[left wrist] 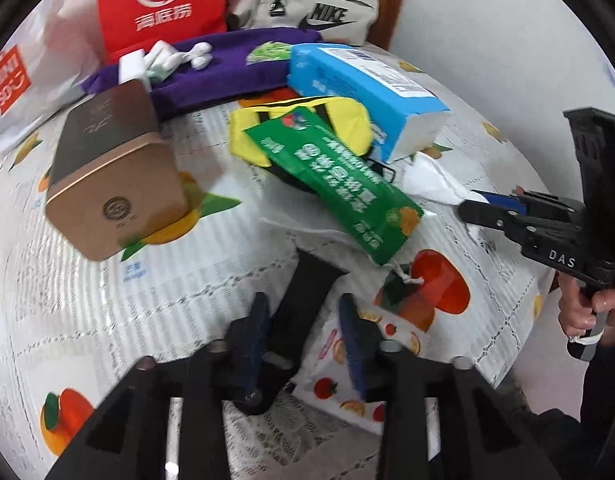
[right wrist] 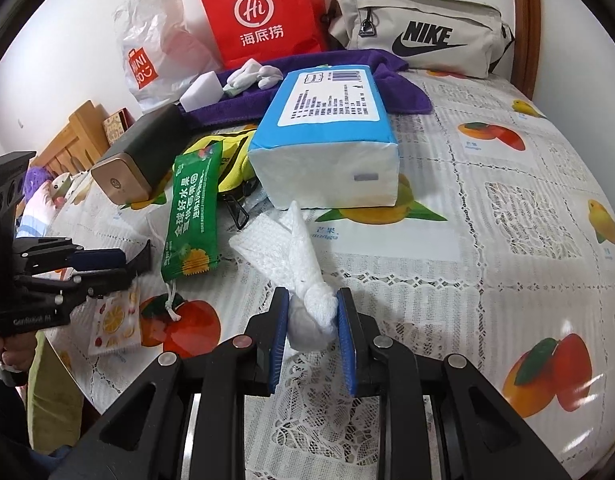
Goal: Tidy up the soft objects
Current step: 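Grasp the black watch strap with the left gripper while the right gripper holds the tissue, then carry the black strap with the left gripper while the right gripper carries the tissue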
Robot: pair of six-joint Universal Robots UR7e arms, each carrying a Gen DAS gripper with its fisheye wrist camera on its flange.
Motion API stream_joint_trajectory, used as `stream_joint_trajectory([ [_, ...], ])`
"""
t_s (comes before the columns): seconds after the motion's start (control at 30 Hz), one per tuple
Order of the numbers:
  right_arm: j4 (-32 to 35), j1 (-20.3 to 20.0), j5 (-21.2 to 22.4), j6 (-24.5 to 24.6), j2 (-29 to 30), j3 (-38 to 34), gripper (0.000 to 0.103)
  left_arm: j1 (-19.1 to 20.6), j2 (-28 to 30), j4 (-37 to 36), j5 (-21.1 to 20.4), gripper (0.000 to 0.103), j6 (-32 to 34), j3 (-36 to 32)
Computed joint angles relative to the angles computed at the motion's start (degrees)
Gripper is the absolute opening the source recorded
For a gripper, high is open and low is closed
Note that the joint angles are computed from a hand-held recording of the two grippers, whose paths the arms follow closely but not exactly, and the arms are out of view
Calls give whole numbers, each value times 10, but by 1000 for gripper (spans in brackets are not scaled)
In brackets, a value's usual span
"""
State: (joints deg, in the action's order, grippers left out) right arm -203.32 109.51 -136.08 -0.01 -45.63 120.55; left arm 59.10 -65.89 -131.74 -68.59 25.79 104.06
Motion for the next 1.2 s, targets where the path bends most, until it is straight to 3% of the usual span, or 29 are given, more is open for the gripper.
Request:
stream_joint_trajectory([
  [0.1, -3, -2, 2, 0, 2, -2, 24, -5, 3, -28, 13, 40, 16, 12],
  [0.17, -6, -2, 2, -2, 4, -2, 24, -9, 4, -44, 33, 25, 12, 17],
  [0.43, -12, 4, -7, -10, 15, -13, 23, 10, -4, -33, 0, 8, -21, -1],
  [0.7, -19, 22, -12, -26, 8, -19, 23, 3, -6, -27, 27, 9, -18, 6],
  [0.77, -34, 28, -14, -36, 2, -16, 23, 3, -9, -31, 27, 14, -13, 10],
  [0.9, -58, 41, -24, -56, -10, -17, 23, 8, -14, -16, -1, 37, -2, 8],
  [1.0, -68, 45, -36, -77, -12, -27, 23, 2, -13, -42, 15, 37, 6, 23],
  [1.1, -69, 45, -40, -94, -13, -39, 23, -5, -10, -68, 40, 24, 19, 33],
  [1.2, -77, 45, -38, -114, -12, -51, 23, -3, -7, -67, 36, 20, 27, 28],
])
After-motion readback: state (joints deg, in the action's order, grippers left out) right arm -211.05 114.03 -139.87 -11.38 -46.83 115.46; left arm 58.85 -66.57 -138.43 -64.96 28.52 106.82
